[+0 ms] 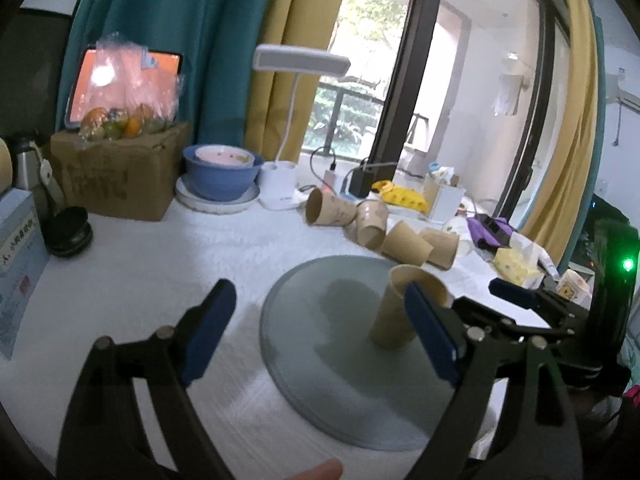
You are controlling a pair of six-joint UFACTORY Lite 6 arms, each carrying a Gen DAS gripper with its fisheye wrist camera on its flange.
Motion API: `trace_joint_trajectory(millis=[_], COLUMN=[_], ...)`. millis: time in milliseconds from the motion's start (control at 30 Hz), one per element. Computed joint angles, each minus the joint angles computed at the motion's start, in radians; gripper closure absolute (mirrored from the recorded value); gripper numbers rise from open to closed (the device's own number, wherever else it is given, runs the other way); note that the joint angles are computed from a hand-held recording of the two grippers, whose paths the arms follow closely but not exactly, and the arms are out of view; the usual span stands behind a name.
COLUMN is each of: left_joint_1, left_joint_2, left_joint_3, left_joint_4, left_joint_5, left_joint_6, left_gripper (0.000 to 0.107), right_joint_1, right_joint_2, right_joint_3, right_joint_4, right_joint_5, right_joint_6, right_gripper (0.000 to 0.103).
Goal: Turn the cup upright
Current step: 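Lower the upright cup onto the grey mat with the right tool, then open the right tool and pull it back from the cup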
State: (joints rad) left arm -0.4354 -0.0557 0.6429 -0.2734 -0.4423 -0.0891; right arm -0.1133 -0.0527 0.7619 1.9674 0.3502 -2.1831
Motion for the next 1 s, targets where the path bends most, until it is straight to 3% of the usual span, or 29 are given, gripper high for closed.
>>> trace_joint_trajectory(millis=[267,433,667,1000], left_joint_1=[-0.121,-0.200,-0.281,-0.352], left_joint_2=[-0.133,-0.184,-0.223,-0.198], left_joint_3=[-0.023,-0.006,0.033,0.082], left_joint_4=[-0.345,-0.616,-0.844,-0.949], left_joint_5=[0.013,-0.018,-0.069,-0.167], left_joint_6=[0.331,0.598,0.853,0.988], left_gripper=[0.017,0.016,0.016,0.016], right_joint_1=[-0.105,-0.162,-0.245,-0.333], right_joint_2=[-0.230,-0.336,-0.433,-0.468], right_joint_3=[-0.078,-0.095,-0.092,-0.097], right_joint_4=[-0.302,-0.423,-0.540,-0.525], right_joint_5=[0.043,0.088,0.176,0.254], right_joint_6=[0.293,0.417,0.534,0.518], right_gripper=[0.020,0.020,0.020,0.020])
